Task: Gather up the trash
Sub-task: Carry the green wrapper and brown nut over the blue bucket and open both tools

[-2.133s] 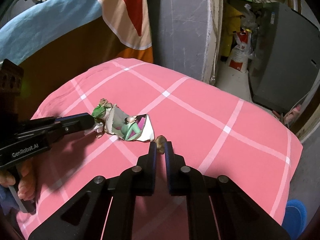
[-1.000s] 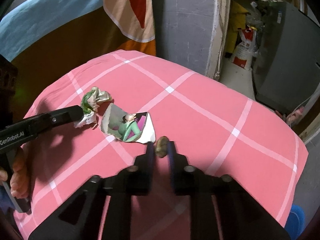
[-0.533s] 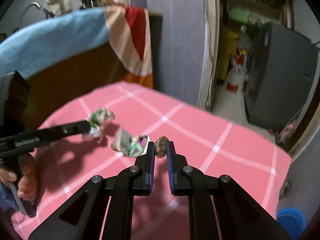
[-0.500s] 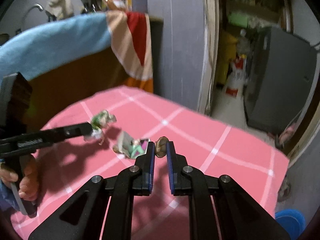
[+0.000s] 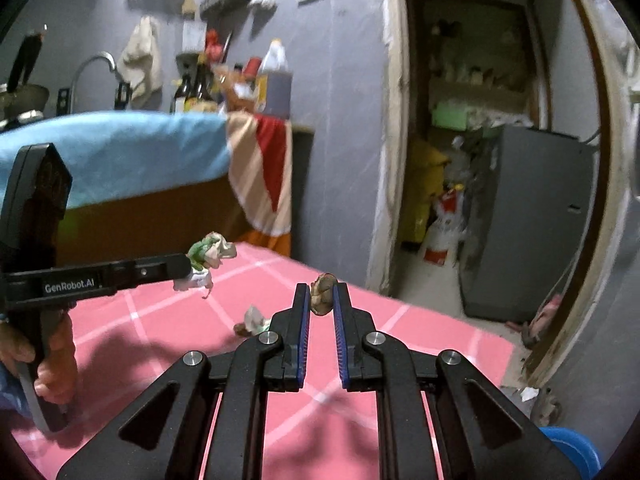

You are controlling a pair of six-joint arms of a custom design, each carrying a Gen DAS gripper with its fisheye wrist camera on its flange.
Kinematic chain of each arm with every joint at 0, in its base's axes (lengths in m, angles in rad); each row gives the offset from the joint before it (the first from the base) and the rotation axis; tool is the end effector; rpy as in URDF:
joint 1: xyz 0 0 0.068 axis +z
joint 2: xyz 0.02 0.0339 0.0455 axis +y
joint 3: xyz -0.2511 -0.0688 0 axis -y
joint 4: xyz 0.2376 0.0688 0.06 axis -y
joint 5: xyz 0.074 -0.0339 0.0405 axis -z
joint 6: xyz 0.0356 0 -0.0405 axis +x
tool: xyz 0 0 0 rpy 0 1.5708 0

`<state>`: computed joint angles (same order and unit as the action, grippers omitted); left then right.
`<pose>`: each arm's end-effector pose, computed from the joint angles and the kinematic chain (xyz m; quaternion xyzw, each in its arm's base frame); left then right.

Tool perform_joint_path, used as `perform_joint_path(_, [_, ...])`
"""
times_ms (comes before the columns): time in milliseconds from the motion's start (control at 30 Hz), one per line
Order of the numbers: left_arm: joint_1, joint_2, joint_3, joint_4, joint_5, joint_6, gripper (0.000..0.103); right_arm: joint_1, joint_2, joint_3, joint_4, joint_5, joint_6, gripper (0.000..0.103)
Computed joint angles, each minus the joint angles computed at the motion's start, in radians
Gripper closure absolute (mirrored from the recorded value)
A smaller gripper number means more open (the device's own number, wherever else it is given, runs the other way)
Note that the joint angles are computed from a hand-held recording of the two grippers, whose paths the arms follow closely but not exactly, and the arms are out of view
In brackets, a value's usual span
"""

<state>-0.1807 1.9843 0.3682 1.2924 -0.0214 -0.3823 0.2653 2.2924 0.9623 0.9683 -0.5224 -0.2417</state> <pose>0.2697 -0.0485 0.0685 -0.0879 0.8070 -0.1539 0.5633 0.3802 0.1217 0.0485 -0.3414 0.7327 0.2189 0.5465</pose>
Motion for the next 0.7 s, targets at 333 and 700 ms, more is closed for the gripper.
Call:
perform_joint_path(333, [-0.242, 0.007, 0.101, 0.005, -0.109, 0.042, 0.100, -0.214, -0.094, -0.238, 0.272, -0.046, 0.058, 0.093])
perform_joint_path(700, [-0.450, 0.157, 0.396, -0.161, -0.110, 0.043, 0.100, -0.467, -0.090, -0.314, 0.358, -0.110, 0.086, 0.093])
